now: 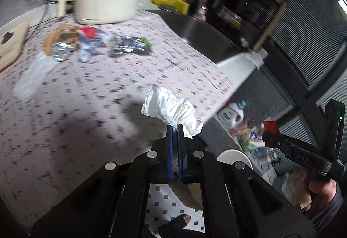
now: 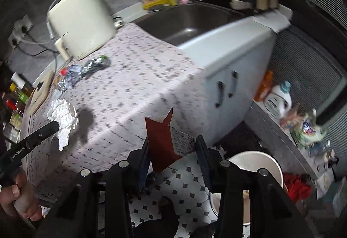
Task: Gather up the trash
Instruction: 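Carry the tissue and red carton over the white bin and open both grippers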
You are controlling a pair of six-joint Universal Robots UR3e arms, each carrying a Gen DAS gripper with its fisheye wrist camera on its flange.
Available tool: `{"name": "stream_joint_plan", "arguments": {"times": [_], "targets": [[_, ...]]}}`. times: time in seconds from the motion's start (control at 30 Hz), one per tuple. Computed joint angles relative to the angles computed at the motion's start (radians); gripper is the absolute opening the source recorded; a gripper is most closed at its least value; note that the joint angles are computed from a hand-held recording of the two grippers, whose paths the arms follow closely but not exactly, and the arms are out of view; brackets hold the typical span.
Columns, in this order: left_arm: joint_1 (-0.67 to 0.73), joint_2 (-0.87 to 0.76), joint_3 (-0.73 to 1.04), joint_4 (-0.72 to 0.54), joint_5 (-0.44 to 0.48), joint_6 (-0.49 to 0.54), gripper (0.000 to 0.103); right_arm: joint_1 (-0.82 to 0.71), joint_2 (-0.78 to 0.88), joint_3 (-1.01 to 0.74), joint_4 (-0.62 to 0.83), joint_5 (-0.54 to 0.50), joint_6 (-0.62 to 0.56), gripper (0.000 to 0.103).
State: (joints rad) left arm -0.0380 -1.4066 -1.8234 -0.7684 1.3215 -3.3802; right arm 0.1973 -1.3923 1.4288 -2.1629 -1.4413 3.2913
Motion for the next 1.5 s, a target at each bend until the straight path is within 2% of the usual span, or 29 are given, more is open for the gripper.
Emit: {"name": "stream_joint_plan", "arguments": {"times": [0.2,0.27,0.4,0.77,1.0,1.03,1.1,1.17,1.33,1.5], "targets": [[-0.209,-0.226,0.187,0.020,0.056,-0.060,0.005,-0.188,-0.209,0.264,-0.002,0.048,-0.059,0.042],[-0.266,-0.298,0.258,0.013,0.068,-0.077,0.005,-0.252,-0.265,0.320,0.022,0.065,-0.087,0.047],[-0.349,-0.414,0.379,-0.011,0.079,-0.102,0.005,-0.377,-0.366,0.413,0.065,0.092,-0.148,0.066],[-0.530,-0.697,0.653,-0.045,0.083,-0.193,0.005,-0.771,-0.595,0.558,0.239,0.171,-0.436,0.068],[-0.617,-0.914,0.950,-0.155,0.054,-0.222,0.005,-1.012,-0.694,0.587,0.362,0.224,-0.627,0.068],[-0.626,-0.952,1.012,-0.185,0.044,-0.227,0.008,-1.044,-0.706,0.590,0.379,0.230,-0.652,0.068],[-0.636,-1.004,1.096,-0.230,0.028,-0.235,0.026,-1.101,-0.726,0.595,0.408,0.239,-0.696,0.068],[-0.646,-1.015,1.109,-0.223,0.036,-0.250,0.060,-1.136,-0.742,0.595,0.431,0.244,-0.718,0.068],[-0.636,-0.971,1.044,-0.186,0.053,-0.250,0.085,-1.147,-0.743,0.596,0.432,0.251,-0.711,0.070],[-0.584,-0.825,0.844,-0.106,0.092,-0.271,0.096,-1.045,-0.725,0.589,0.386,0.255,-0.639,0.077]]}}
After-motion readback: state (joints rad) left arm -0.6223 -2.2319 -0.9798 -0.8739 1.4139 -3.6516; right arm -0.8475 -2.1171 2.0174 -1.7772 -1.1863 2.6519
